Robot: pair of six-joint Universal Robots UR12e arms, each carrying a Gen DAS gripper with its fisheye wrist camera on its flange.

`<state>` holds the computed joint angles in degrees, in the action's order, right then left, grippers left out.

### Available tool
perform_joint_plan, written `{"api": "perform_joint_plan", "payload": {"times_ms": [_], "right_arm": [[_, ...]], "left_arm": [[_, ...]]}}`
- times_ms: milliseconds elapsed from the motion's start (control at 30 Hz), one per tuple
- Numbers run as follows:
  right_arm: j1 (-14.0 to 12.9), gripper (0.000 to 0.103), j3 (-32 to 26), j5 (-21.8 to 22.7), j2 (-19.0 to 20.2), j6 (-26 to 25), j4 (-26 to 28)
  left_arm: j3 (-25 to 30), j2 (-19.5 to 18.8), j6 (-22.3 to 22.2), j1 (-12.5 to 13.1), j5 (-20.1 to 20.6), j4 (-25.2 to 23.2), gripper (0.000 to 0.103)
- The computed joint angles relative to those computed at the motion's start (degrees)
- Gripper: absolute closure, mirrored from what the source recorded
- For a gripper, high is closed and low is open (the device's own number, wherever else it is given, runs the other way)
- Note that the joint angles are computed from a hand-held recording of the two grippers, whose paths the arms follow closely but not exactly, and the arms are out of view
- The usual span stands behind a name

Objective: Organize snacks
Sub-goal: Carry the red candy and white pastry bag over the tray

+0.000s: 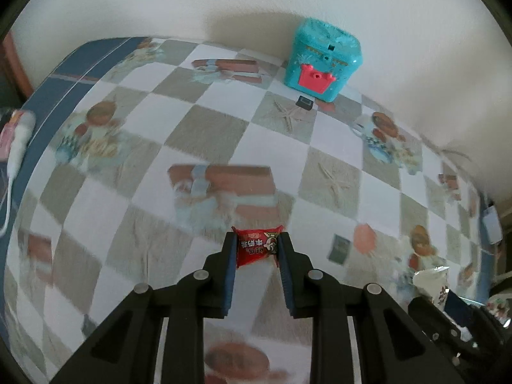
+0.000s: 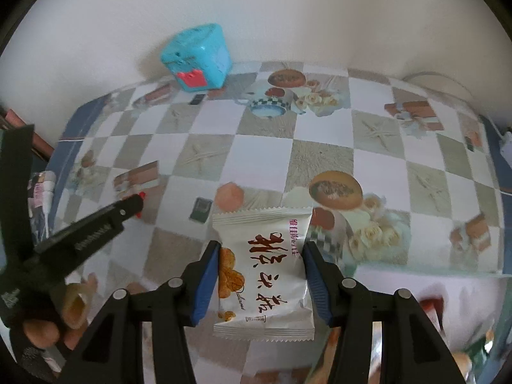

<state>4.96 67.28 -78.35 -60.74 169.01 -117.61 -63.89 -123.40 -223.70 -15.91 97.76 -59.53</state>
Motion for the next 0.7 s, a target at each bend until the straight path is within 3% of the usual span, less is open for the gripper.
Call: {"api": "perform_joint_plan", "payload": {"times_ms": [67,167,433,700], "right_arm": [[0.21,0.048,2.32,-1.32,-1.81,-0.10,-2.19],[-0.28,0.048,5.14,1.13,-4.24,0.49,-2.30],[-0.98,0.048,12.52,0.69,-9.77,6.46,-6.24],[-2.85,0.048,15.26,-1.45,-12.47,13.32,-8.37]], "left_arm": [[-0.85,0.95,-1.60,-0.41,0.54,-0.04,0.077],[-1.28,2.14,-4.20,-1.59,2.63,-3.31,0.077],[-6.67,6.73,-14.63,-3.64,2.55,-2.21,0.077],[-7.42,7.96,-18.67,-5.82,3.85,-1.91,0.077]]}}
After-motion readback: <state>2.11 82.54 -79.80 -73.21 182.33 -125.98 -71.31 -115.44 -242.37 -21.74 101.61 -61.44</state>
